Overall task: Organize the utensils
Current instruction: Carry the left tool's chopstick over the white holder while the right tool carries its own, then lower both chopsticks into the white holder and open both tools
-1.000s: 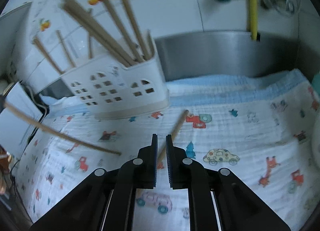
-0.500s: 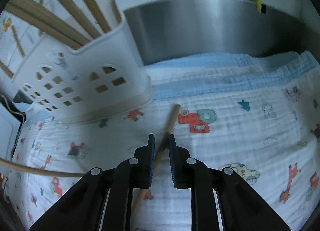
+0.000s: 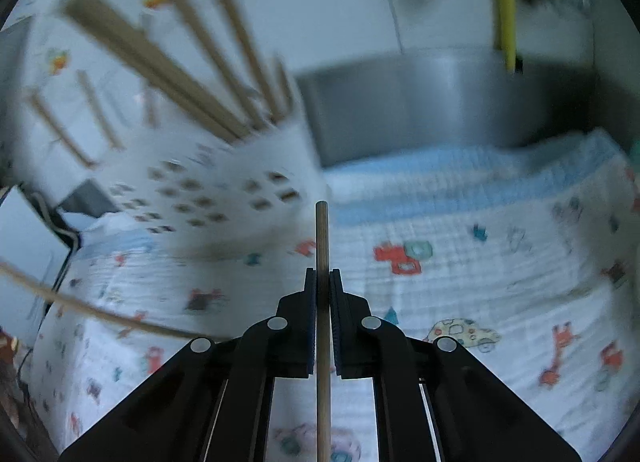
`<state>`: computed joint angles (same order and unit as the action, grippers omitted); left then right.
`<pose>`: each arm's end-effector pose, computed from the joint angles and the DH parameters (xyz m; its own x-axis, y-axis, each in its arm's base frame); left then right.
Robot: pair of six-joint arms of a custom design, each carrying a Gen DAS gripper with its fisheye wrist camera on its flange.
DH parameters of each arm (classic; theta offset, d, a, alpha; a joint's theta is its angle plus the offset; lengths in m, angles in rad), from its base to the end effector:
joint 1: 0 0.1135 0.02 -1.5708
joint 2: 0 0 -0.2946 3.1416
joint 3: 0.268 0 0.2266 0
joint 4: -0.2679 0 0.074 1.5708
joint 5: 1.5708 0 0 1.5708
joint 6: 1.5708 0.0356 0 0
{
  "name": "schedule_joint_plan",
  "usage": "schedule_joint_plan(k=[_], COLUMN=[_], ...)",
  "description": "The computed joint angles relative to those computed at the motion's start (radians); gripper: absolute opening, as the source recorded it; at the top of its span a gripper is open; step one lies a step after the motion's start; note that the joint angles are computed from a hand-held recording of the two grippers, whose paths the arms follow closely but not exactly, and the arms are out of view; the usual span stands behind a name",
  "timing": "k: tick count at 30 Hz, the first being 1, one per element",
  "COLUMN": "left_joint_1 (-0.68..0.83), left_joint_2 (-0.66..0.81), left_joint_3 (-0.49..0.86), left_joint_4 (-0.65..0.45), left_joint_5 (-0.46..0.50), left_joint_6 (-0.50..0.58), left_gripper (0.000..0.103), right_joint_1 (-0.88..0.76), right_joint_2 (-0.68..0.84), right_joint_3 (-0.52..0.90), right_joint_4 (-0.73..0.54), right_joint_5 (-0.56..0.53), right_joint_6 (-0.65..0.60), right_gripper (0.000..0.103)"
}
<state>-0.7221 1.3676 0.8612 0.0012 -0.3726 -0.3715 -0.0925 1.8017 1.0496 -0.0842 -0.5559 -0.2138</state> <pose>0.2146 -0.1717 0.2967 -0.4750 -0.0321 -0.8794 0.2191 0.9636 -0.1535 0.3581 -0.0144 0.2175 -0.6640 -0.1194 -0.7381 -0.4243 0.8730 0.2405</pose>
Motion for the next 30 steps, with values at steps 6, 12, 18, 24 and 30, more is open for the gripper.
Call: schedule_joint_plan(k=[6,12,18,24,30], left_joint_1=[-0.021,-0.029,0.007,0.051,0.092], left_joint_2=[-0.010,-0.019,-0.008,0.027,0.056], left_joint_3=[-0.015,0.027,0.145,0.296,0.436], left_joint_4=[0.022,-0.001,-0.048,-0.079,-0.073], left_joint_5=[-0.034,-0.044,-0.017,-0.017,-0.046], left_joint_6=[-0.013,-0.003,0.047,0.128,0.227], left_gripper=[0.005,0.005,0.005,0.005,0.005], right_joint_1=[-0.042,-0.043,0.005,0.071,0.113], right_joint_2=[-0.212,-0.321,-0.320,-0.258,-0.180], right_joint_3=[-0.062,0.006,0.126,0.202,0.227], right_joint_4=[-0.044,-0.162,-0.103,0.065,0.271], right_joint_5=[-0.139,-0.266,-0.288,-0.217,-0.139], right_joint_6=[-0.089,-0.106,-0.002,0.136,0.287], right_gripper=[0.006,0.006,0.006,0.006,0.006])
